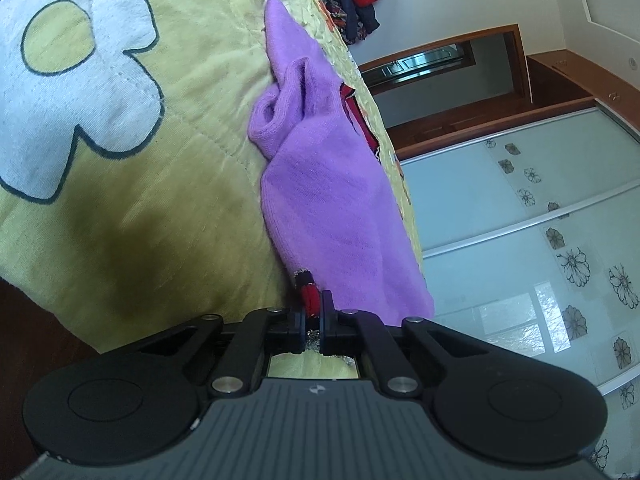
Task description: Fold small clothes
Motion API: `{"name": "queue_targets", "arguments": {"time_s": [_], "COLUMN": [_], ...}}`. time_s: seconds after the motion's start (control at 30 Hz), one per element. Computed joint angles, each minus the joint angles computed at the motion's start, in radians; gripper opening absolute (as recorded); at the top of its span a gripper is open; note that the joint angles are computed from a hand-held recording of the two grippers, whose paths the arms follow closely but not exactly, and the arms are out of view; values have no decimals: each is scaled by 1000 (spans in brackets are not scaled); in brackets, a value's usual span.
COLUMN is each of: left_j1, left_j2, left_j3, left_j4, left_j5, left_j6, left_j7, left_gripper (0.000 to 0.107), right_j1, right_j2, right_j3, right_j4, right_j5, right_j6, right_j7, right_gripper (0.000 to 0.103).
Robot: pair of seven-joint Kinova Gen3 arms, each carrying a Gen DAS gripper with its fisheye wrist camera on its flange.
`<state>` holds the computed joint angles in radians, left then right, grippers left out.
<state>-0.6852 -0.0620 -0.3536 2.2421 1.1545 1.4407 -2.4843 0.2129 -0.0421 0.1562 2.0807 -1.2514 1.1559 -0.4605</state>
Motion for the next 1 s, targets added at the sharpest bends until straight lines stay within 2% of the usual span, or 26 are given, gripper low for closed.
{"name": "queue_targets", "arguments": {"time_s": [0.03, 0.07, 0.2, 0.3, 0.37, 0.5, 0.63, 0.73, 0.8, 0.93, 1.0], "left_j1": [3, 6, 10, 27, 45, 55, 43, 64, 27, 11, 8], "left_j2": [-1, -3, -11, -57, -96, -154, -193, -211, -231, -264, -274], "left_j3": [4, 6, 4, 14, 13, -34, -106, -203, -215, -243, -244], "left_j4": [2, 2, 0, 0, 1, 22, 32, 44, 39, 25, 23], "left_j5": [5, 5, -3, -18, -26, 0, 38, 63, 65, 62, 76], "left_j6": [-5, -10, -19, -68, -97, -67, 43, 149, 214, 264, 272], "left_j7": [4, 4, 4, 4, 1, -70, -145, -176, -186, -149, -124], "left_gripper": [6, 6, 6, 5, 4, 4, 4, 4, 4, 4, 4], "right_j1": [1, 10, 24, 33, 62, 101, 138, 192, 225, 271, 275], "right_j2": [29, 40, 30, 17, 17, 35, 44, 67, 77, 97, 96], "right_j3": [4, -2, -2, 5, 17, 56, 72, 80, 91, 98, 105], "right_j4": [3, 12, 64, 93, 117, 140, 138, 159, 174, 206, 214], "right_j5": [-3, -18, -81, -119, -168, -246, -281, -324, -343, -373, -385], "right_j6": [19, 27, 14, 21, 81, 237, 353, 475, 549, 644, 656], "right_j7": [-13, -9, 79, 123, 187, 251, 259, 261, 271, 256, 245], "right_gripper": [6, 3, 4, 4, 4, 4, 4, 4, 4, 4, 4]}}
